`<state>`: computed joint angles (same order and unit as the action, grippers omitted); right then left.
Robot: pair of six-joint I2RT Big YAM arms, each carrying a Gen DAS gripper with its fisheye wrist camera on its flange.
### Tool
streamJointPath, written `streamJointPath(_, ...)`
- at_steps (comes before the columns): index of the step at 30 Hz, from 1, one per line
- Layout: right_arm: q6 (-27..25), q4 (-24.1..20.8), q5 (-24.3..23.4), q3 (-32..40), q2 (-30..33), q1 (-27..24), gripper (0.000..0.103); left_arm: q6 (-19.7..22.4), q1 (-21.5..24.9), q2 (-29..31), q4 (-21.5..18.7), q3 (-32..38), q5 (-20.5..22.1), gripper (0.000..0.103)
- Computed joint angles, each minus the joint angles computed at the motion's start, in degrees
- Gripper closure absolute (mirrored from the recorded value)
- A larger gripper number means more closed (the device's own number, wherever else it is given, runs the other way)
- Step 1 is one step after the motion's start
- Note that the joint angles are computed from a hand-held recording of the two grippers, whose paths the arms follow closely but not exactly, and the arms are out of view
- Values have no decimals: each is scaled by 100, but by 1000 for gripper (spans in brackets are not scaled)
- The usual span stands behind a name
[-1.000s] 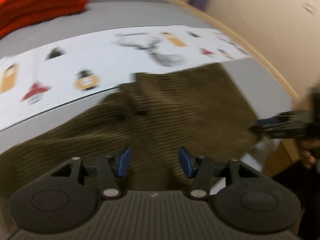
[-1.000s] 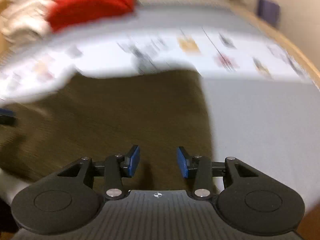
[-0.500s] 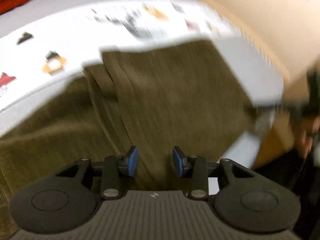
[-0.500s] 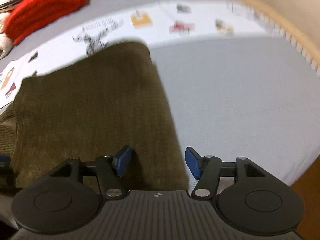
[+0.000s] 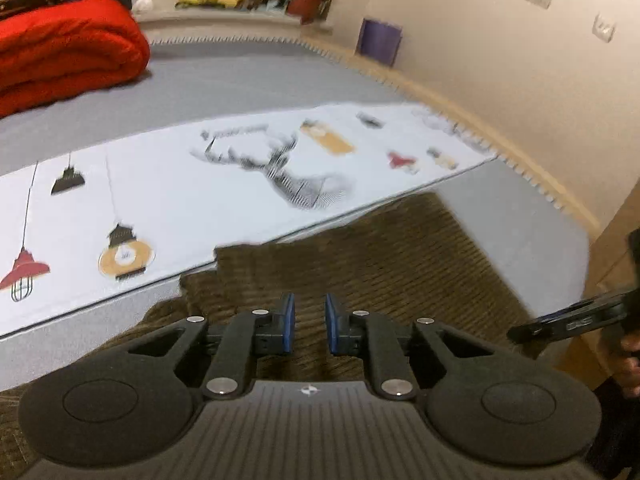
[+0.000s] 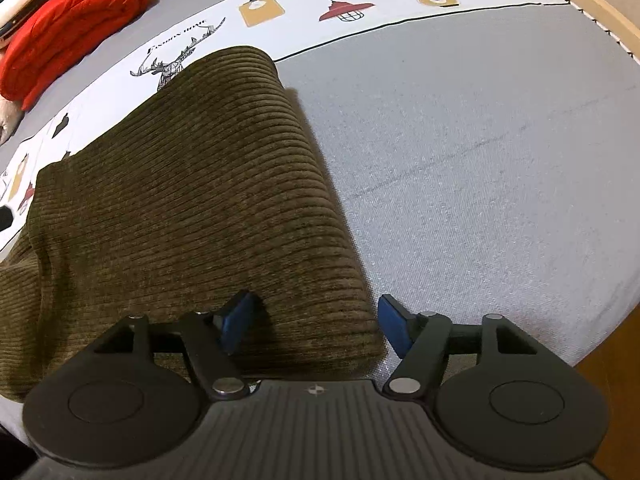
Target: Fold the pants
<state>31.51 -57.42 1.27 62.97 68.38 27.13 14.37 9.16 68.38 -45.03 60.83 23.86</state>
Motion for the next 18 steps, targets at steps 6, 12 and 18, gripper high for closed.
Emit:
streamJointPath(6,-123,201,42,-48,-144,45,67,-347,-48,699,-930,412,-1411,75)
streamJointPath(12,-1140,930,774,-23,-606,751,78,-782,312,141,-678,454,1,40)
streamJointPath(18,-3637,2140,1650,-123,-863,2235,79,-770,519,42,-1001,512,2377,16)
